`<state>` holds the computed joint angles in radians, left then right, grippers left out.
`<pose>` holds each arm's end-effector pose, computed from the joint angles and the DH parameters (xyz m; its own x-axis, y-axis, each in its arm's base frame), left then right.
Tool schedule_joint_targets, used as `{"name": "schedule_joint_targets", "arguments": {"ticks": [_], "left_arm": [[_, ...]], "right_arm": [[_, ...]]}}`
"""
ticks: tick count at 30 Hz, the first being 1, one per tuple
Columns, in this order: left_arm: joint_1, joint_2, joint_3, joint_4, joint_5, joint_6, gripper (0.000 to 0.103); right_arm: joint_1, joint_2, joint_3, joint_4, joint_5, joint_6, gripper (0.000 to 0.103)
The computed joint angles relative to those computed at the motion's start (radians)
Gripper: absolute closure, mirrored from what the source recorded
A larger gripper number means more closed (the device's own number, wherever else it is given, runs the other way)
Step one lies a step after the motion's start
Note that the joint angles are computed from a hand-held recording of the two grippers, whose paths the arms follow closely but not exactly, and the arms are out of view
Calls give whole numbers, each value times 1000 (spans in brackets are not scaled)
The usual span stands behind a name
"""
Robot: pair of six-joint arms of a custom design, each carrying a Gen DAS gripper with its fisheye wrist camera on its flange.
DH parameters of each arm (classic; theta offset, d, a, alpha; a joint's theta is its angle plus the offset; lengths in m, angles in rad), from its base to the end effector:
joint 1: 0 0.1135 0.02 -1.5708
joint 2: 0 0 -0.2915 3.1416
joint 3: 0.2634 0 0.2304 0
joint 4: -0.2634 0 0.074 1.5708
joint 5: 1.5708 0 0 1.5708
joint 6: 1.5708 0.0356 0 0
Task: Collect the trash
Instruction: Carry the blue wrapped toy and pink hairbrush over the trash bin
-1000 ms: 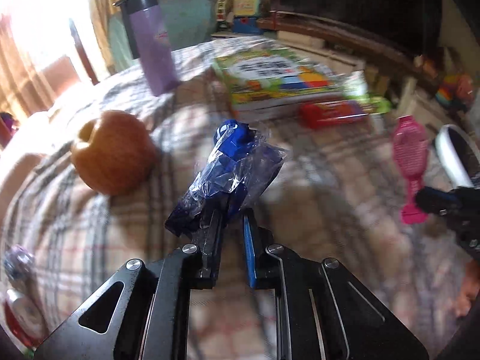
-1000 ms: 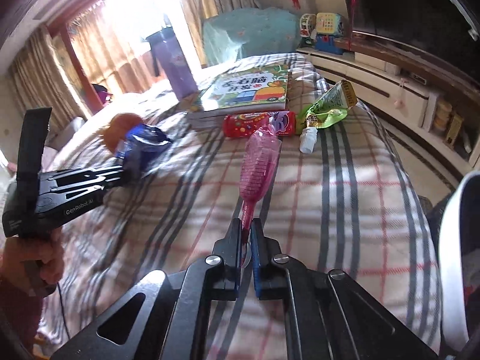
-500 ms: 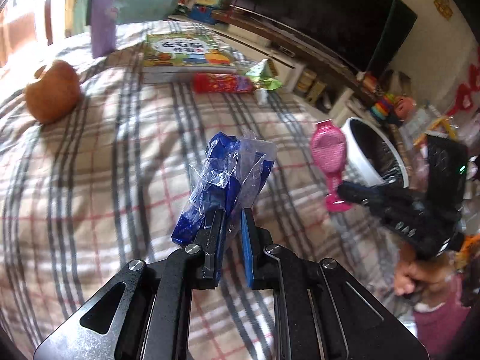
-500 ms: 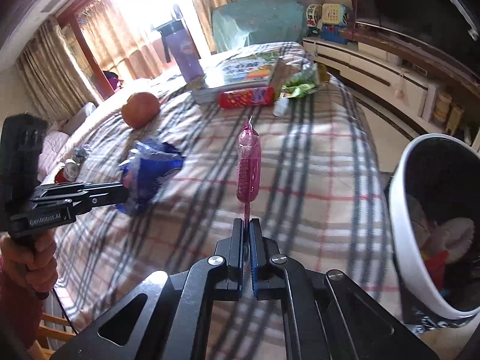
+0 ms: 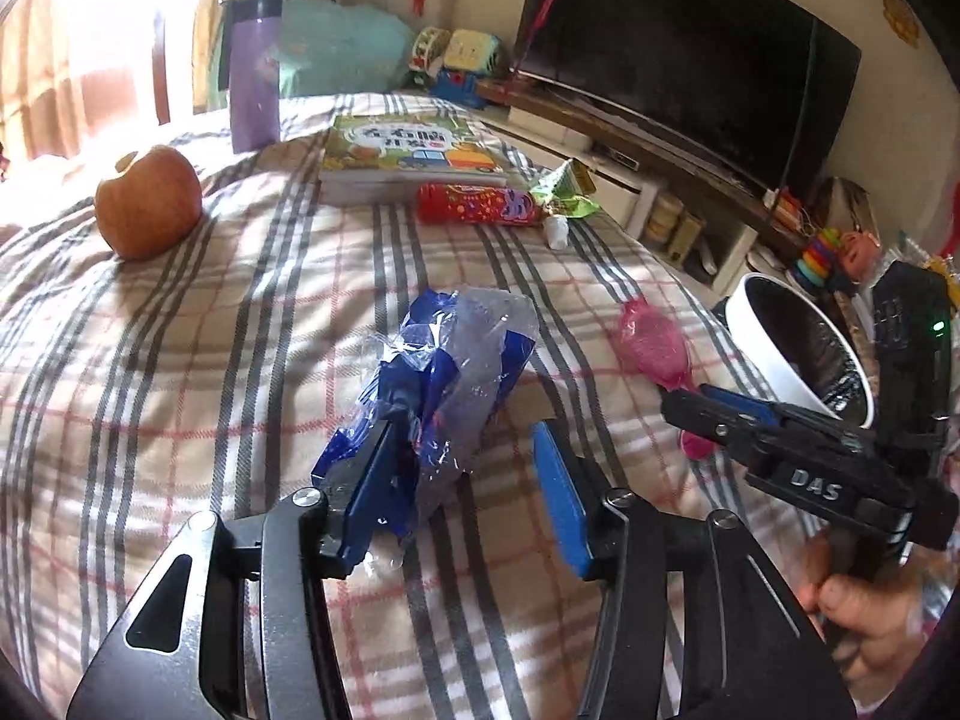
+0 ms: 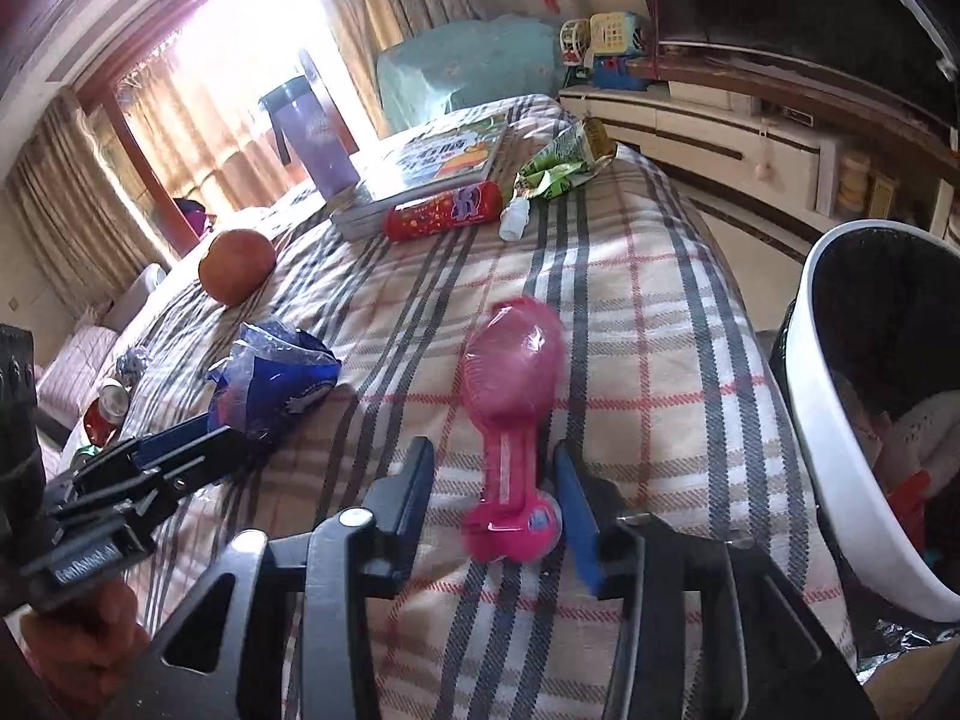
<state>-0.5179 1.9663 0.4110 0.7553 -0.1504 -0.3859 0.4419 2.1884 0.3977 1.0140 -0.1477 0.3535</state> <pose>0.2388 -0.1299 0.0827 -0.7275 -0.0138 -0.6859 0.1349 0.9774 -0.1627 0.2479 0.1231 0.0444 -0.7737 0.0128 -0.6334 -0.2665 0.9005 0.3437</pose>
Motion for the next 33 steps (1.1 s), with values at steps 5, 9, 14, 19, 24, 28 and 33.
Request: {"name": "schedule_joint_targets", "arguments": {"ticks": [5, 9, 14, 19, 24, 28, 33], "left_arm": [[10, 45, -7, 68, -14, -6, 54], [53, 61, -13, 99, 10, -6, 54], [92, 81, 8, 80, 36, -8, 56], [83, 86, 0, 94, 20, -4, 67], [62, 74, -7, 82, -11, -20, 71], [-4, 49, -24, 61, -57, -54, 72], [-86, 13, -23, 9, -108, -89, 73]], "right_arm": [[-4, -6, 8, 0, 9, -14, 59], [11, 5, 83, -121, 16, -29, 59], [38, 5, 90, -138, 70, -39, 62], [43, 8, 70, -116, 95, -22, 81], [30, 5, 50, -88, 63, -20, 82], [14, 9, 18, -31, 28, -13, 82], [10, 17, -47, 73, 6, 3, 82]]}}
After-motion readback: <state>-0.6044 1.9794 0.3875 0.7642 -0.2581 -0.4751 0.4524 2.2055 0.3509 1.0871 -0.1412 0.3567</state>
